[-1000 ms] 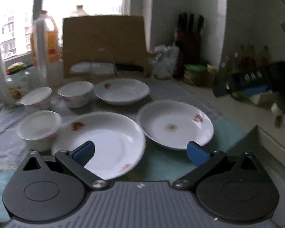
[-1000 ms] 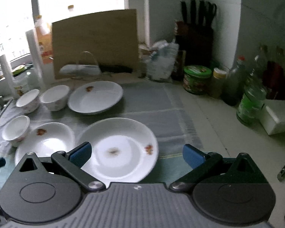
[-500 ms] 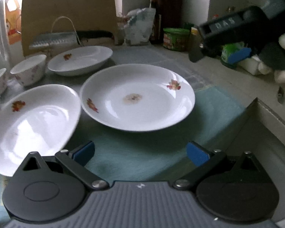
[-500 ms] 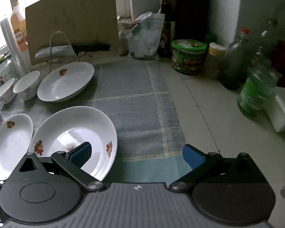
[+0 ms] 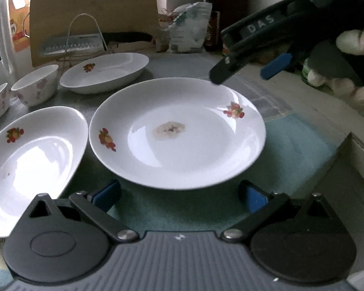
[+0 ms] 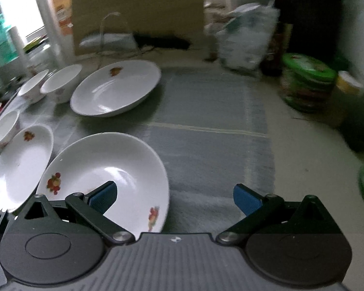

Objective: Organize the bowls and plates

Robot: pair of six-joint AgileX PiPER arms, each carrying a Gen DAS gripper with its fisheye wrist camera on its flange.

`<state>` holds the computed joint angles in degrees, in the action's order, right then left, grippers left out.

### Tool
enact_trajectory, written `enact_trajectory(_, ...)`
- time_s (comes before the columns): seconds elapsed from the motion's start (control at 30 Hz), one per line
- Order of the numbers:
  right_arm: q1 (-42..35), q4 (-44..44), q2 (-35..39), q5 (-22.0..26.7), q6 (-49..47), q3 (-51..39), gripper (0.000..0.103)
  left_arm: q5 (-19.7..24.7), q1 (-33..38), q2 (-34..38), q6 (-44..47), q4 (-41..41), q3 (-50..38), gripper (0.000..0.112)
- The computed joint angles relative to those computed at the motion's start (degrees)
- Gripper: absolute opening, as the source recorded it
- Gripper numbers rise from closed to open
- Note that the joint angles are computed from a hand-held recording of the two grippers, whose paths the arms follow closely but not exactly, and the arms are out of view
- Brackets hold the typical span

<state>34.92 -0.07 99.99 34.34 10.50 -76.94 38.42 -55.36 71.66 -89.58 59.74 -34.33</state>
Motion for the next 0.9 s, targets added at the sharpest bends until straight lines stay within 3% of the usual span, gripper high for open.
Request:
enact_trajectory(0.23,-4.9,19.9,7.8,6.1,-24.3,-9.1,0.103,0.3,0.1,0.8,-1.8,1.1,-0.4,0.102)
enact_trajectory(0.37,-7.0,26.7,12.2,12.2,-33.5,-14.9,0.103,1.9,-3.0,0.3,-9.5,6.7,2.3,0.102)
enact_trajectory(0.67,-8.7,30.4,19.9,22.0,-40.8,-25.6,0.103,1.8,-2.7,-0.2,-8.0,6.1,2.1,0.103)
enact_trajectory(0.9,-9.2,30.8,22.5,26.1,-45.3,-30.1,0.103,-0.2,-1.5,-0.8,-8.7,9.0,3.5,0.103)
